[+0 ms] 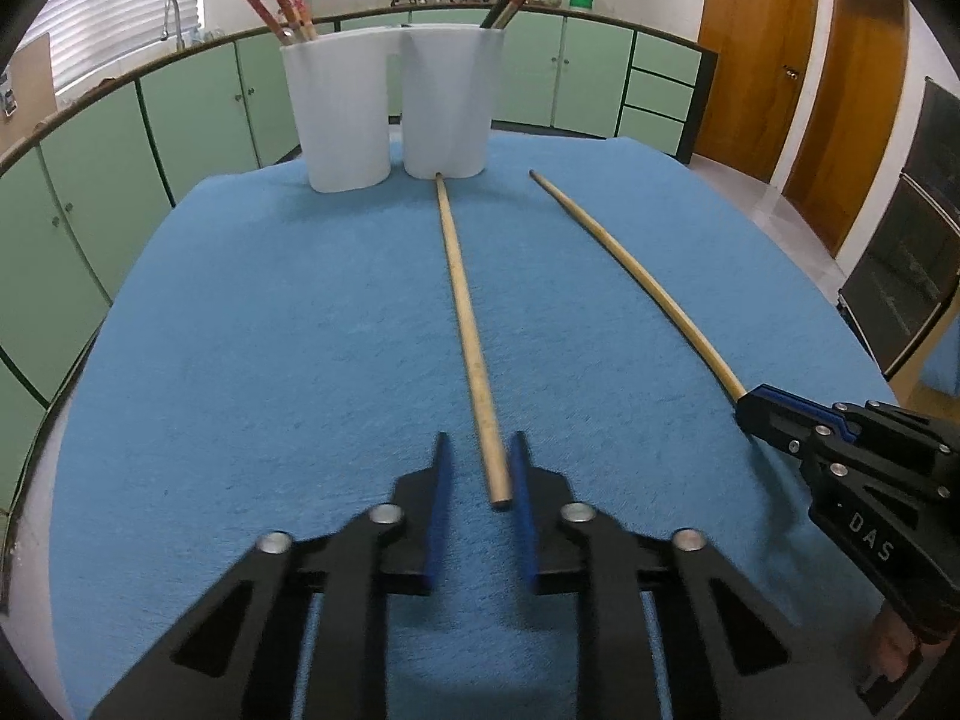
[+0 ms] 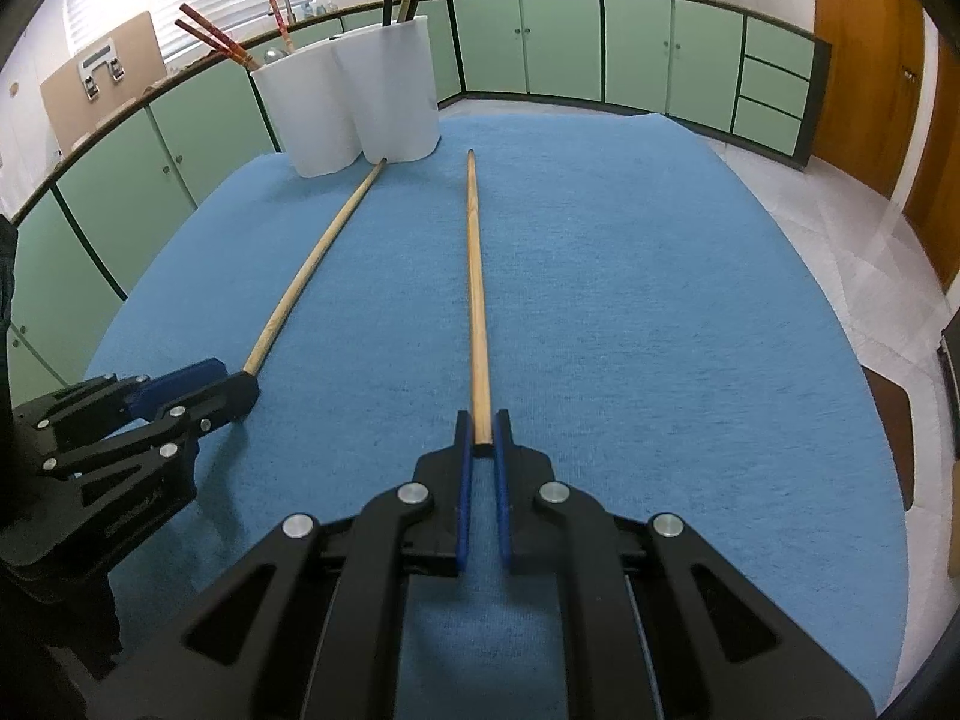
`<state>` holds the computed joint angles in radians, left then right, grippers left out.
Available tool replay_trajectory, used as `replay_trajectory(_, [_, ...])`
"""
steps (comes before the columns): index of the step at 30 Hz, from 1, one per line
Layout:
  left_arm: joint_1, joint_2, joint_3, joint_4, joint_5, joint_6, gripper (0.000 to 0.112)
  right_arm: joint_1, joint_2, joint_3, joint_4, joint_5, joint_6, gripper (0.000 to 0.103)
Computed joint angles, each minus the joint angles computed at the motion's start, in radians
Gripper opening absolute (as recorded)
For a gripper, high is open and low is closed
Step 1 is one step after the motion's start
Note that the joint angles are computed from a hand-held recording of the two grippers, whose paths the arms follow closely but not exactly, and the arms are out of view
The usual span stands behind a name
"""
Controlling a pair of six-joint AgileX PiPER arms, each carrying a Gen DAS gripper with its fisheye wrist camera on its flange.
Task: Organize utensils
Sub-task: 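Grasp a plain wooden chopstick with the right tool while the left tool grasps the other, then lift both wooden chopsticks and lower them into the white utensil holder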
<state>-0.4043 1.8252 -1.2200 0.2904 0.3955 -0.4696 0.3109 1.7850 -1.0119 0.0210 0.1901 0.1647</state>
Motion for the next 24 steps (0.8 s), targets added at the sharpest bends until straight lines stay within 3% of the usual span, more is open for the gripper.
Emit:
replay_trajectory(5, [-0.026,0.0,-0.001,0.102,0.019,-0.098,0.007,-0.011,0.001,0.005,0.105,-0.007,-0.102,0.006])
replay_trajectory(11, [-0.026,-0.017,0.009,0.093,0.023,-0.099,0.006,-0.018,-0.002,0.007,0.163,-0.007,-0.16,0.006])
replay_trajectory(24, [-0.015,-0.189,0.05,0.106,0.047,-0.054,0.006,0.029,-0.098,0.02,-0.285,-0.012,0.233,0.006])
